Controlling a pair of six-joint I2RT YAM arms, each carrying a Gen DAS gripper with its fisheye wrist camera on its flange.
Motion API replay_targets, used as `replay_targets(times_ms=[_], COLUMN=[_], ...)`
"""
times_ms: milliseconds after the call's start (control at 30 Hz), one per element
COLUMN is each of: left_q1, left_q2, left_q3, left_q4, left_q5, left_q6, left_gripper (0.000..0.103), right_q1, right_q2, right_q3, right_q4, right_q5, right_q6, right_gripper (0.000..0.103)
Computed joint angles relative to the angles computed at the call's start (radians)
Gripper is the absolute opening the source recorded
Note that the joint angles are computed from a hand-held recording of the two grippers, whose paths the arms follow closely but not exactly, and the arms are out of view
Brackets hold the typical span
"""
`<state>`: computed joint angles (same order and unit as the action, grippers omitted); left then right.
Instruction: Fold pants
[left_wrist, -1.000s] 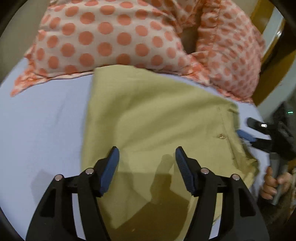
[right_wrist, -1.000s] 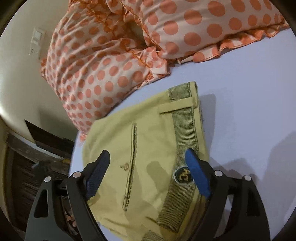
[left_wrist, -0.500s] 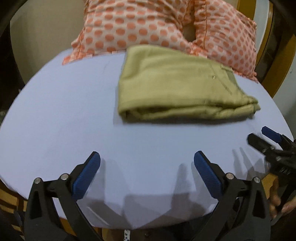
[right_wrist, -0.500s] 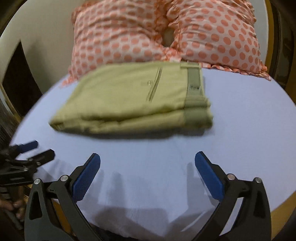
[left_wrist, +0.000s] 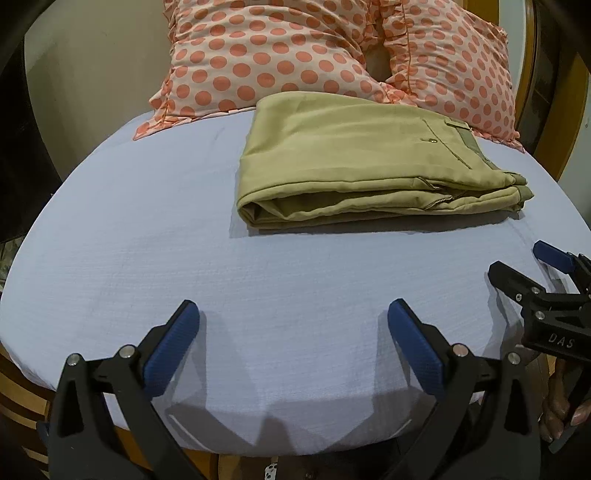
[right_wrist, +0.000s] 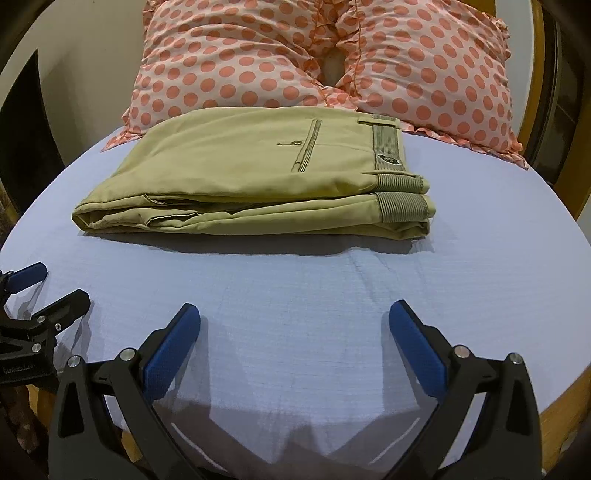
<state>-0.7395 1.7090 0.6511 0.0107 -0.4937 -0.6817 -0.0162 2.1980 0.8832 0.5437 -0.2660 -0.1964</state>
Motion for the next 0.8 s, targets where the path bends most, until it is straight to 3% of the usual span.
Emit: replay_targets(times_ms=[800], left_q1=[-0.001], left_q2=[0.001], left_q3=[-0.001], left_q4=[0.002], left_q5=[0.001], left_q6=[0.001], left_gripper=[0.101], right_q1=[-0.004], right_q2=[-0.002], right_q3=[0.008], right_q4=[-0.013], right_q5=[-0.004], right_q6=[-0.005], right_gripper=[0.102])
